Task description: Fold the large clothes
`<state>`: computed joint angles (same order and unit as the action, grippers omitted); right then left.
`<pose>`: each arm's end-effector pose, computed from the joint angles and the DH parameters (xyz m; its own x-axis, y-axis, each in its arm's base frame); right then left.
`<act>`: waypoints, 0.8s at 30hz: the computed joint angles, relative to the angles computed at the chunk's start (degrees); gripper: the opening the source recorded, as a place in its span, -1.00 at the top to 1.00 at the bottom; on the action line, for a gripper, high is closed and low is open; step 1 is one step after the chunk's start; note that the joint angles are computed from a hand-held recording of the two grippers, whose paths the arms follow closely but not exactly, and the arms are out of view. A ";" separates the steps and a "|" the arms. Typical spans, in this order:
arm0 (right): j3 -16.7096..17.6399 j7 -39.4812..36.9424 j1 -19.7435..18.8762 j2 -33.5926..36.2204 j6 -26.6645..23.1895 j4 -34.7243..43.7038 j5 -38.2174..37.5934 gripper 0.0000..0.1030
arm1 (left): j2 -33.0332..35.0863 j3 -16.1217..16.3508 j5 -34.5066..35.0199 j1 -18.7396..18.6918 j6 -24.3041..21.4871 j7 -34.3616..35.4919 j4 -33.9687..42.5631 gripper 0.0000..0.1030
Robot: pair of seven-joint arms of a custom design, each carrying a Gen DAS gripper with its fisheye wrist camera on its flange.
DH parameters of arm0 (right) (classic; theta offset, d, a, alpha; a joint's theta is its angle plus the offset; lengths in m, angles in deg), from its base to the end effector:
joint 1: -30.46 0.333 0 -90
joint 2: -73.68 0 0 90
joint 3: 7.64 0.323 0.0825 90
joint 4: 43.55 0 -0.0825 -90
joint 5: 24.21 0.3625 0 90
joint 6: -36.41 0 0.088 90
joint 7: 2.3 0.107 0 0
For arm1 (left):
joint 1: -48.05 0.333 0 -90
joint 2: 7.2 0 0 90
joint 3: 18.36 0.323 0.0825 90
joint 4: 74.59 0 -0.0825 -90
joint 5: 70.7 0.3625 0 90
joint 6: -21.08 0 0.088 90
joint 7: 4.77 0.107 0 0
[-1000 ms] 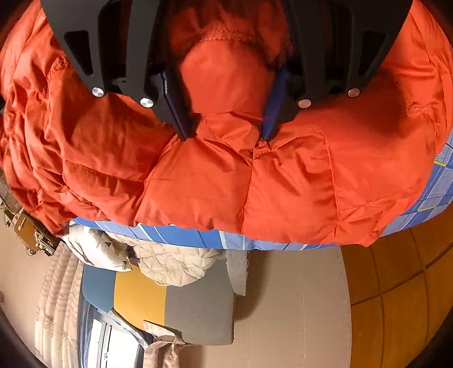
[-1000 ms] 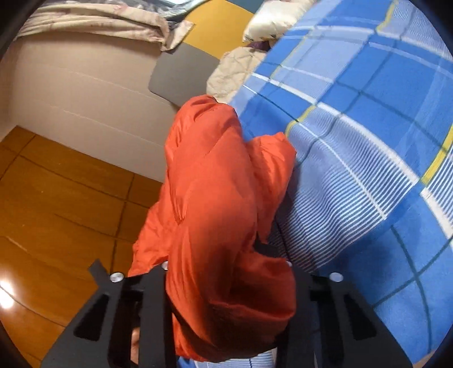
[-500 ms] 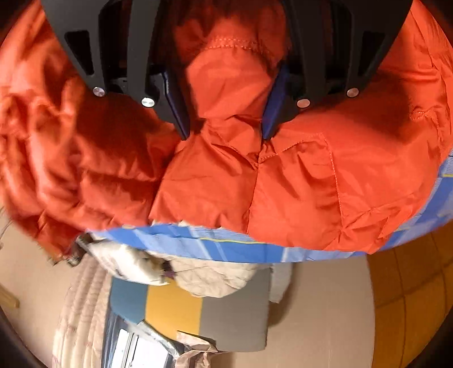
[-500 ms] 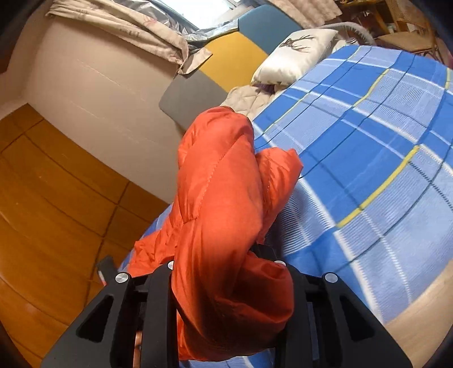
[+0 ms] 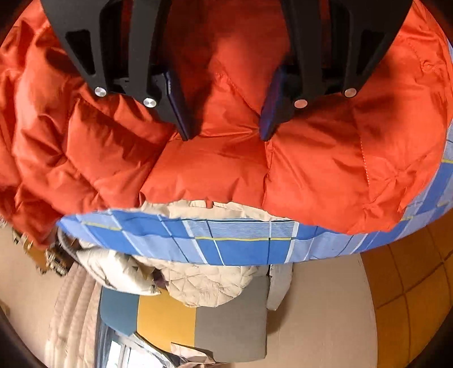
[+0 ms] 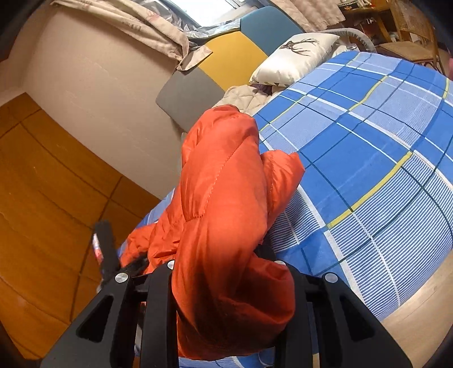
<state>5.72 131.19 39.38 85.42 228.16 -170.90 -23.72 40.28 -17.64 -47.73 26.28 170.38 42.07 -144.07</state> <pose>0.5435 0.2143 0.4206 -0.1289 -0.7995 -0.5867 -0.6710 0.5060 -0.5420 0.7286 -0.2928 0.3548 0.0712 -0.9955 0.0623 -0.8038 -0.0943 -0.5874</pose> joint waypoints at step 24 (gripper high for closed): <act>-35.84 0.39 37.74 -0.81 -7.61 5.52 -1.65 0.49 | -23.10 4.37 24.31 -2.65 22.09 -25.57 -39.30 0.08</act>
<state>-30.12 131.58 77.12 84.60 220.54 -165.38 -25.37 17.18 -13.27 -23.43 23.63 192.47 16.49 -183.37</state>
